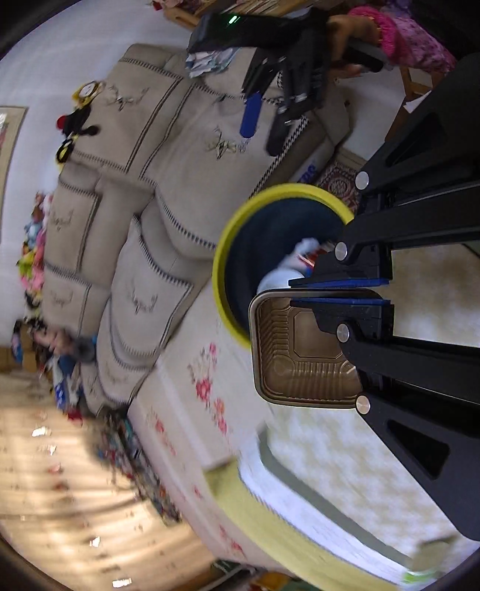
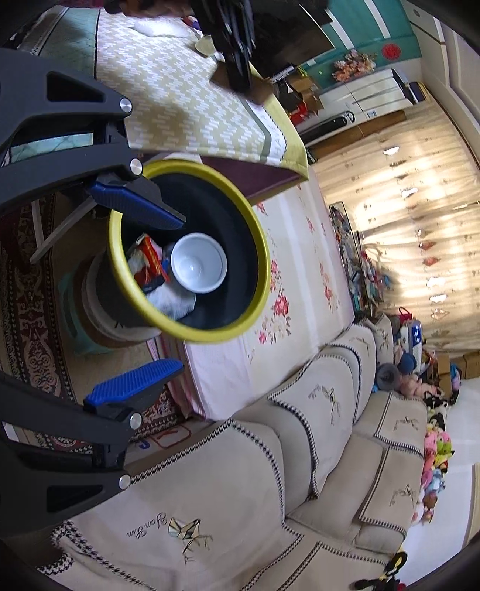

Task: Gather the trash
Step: 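Carry the brown tray over the yellow bin and open the left gripper, then move the right gripper to the green-labelled bottle and grasp it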

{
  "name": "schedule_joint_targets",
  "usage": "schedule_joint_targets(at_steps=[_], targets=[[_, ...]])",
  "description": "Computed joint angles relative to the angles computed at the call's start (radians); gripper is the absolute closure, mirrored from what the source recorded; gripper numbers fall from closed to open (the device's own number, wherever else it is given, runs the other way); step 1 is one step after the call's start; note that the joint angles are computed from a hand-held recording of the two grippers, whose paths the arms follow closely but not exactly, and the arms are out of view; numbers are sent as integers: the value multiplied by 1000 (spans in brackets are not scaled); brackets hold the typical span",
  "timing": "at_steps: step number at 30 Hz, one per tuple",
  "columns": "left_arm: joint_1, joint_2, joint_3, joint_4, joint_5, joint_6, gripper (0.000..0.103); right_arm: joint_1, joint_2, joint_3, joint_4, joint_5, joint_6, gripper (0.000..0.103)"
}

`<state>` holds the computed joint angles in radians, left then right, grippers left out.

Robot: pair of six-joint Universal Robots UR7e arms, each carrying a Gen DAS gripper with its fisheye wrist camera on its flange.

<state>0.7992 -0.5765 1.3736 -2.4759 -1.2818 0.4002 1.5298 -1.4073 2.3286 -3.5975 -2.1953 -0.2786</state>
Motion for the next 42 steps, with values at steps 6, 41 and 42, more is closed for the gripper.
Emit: schedule_joint_targets(at_steps=[6,41,42], targets=[[-9,192,-213,131,-19,-14,97,-21,-31,20,8,-3,13,34],[172,-702,631,-492,384,-148,5,282,484,-533,484,205,-159,32],[187,-716,630,-491,379,-145,5,288,511,-566,505,213,-165,32]])
